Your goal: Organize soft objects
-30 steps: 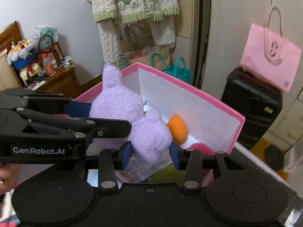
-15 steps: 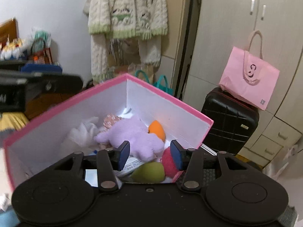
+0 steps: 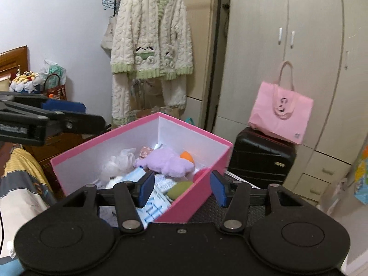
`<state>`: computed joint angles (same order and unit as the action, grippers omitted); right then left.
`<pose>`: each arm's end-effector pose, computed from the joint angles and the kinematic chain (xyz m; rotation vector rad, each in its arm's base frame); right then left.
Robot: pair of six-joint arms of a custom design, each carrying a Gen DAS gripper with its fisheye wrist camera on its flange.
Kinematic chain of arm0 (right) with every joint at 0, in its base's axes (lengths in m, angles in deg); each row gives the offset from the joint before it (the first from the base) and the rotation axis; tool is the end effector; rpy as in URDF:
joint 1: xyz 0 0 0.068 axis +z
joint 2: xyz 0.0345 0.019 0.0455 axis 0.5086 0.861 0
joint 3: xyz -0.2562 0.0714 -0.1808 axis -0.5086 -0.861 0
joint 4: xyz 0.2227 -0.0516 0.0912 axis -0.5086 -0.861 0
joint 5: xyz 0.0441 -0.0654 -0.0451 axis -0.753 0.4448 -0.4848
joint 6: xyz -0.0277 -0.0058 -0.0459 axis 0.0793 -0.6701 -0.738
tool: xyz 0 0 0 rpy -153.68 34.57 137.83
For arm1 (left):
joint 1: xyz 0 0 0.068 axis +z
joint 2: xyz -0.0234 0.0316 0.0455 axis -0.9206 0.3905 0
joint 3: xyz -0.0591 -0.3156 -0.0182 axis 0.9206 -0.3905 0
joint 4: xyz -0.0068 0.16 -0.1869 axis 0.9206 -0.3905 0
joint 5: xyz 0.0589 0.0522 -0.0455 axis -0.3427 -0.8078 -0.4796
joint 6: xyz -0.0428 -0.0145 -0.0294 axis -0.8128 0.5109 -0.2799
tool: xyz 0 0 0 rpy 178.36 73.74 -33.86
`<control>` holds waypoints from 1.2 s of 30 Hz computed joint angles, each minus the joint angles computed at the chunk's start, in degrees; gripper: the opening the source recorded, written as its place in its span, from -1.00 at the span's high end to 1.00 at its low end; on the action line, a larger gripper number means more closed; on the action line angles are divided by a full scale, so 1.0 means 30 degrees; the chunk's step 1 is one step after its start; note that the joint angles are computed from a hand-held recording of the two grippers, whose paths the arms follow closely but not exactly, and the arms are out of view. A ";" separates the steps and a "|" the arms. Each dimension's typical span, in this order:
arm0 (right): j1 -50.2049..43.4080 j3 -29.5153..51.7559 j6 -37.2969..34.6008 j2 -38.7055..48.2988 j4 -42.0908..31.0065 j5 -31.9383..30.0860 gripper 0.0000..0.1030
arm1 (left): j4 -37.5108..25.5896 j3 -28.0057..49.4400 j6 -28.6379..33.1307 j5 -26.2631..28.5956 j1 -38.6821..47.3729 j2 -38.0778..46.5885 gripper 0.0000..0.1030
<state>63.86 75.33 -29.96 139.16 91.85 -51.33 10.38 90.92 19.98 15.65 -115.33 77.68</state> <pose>0.2983 0.2097 0.2042 -1.1132 1.8433 0.5020 0.1505 -0.1248 0.2097 -0.3399 1.8928 0.0750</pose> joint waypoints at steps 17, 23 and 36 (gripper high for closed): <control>-0.2068 -0.9862 0.2472 -0.4189 0.9594 -0.0111 -0.57 | -0.2331 0.0225 -0.6155 -0.3254 -0.6051 0.2870 -0.49; -0.2736 -0.9988 0.3443 -0.3980 1.0230 0.0016 -0.80 | -0.2576 0.1024 -0.6451 -0.3757 -0.6015 0.3769 -0.78; -0.3869 -1.0900 0.5434 -0.5626 0.9228 0.1687 -1.00 | -0.8229 0.3820 -1.3068 -0.3383 -0.5723 0.6761 -1.00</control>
<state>52.25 42.63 -13.66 122.28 119.53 -46.27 -14.31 102.38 -19.23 5.50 -132.50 97.97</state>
